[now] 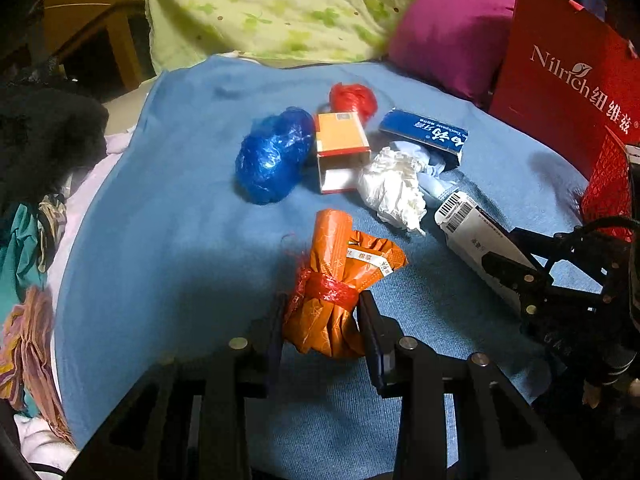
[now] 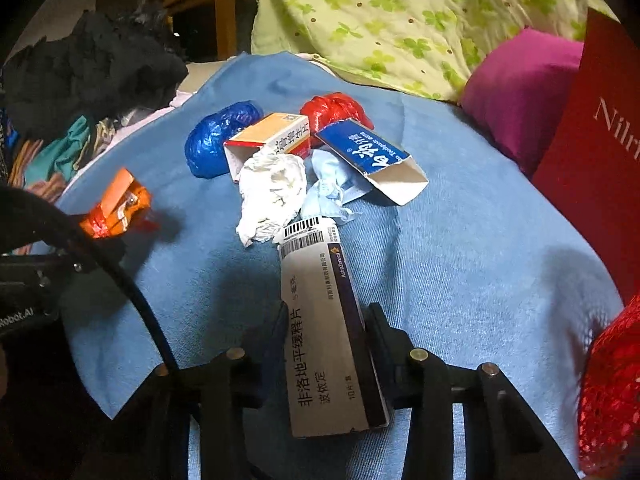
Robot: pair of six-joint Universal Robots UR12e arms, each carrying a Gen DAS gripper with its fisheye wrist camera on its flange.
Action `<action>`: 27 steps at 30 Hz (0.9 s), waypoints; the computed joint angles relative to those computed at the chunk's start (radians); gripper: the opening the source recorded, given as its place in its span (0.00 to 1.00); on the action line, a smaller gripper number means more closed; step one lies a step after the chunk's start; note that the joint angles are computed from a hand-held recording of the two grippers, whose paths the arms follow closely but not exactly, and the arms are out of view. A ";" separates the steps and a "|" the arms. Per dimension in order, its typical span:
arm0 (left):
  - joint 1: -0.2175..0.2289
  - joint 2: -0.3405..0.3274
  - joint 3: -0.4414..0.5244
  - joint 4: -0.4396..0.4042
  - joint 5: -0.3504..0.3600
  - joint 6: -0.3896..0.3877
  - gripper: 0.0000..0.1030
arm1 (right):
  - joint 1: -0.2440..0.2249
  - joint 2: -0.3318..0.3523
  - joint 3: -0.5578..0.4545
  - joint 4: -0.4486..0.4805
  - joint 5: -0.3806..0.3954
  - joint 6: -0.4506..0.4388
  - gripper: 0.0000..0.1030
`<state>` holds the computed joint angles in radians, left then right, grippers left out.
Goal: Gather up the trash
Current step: 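Lift the orange wrapper and white medicine box off the towel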
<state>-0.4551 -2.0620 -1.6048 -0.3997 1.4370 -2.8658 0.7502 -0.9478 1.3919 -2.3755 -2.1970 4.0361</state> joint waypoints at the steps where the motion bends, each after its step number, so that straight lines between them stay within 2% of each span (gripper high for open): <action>1: 0.000 0.000 0.000 0.001 0.001 0.001 0.36 | 0.000 0.001 -0.004 0.006 -0.005 -0.003 0.40; 12: 0.000 0.000 0.000 0.005 0.005 -0.011 0.36 | 0.011 0.011 -0.028 0.042 -0.047 -0.022 0.33; 27: 0.001 -0.001 0.002 -0.007 -0.008 -0.007 0.36 | 0.015 0.014 -0.038 0.061 -0.067 -0.025 0.32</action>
<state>-0.4546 -2.0632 -1.6024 -0.4068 1.4289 -2.8733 0.7651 -0.9337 1.3541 -2.3141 -2.2645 4.0115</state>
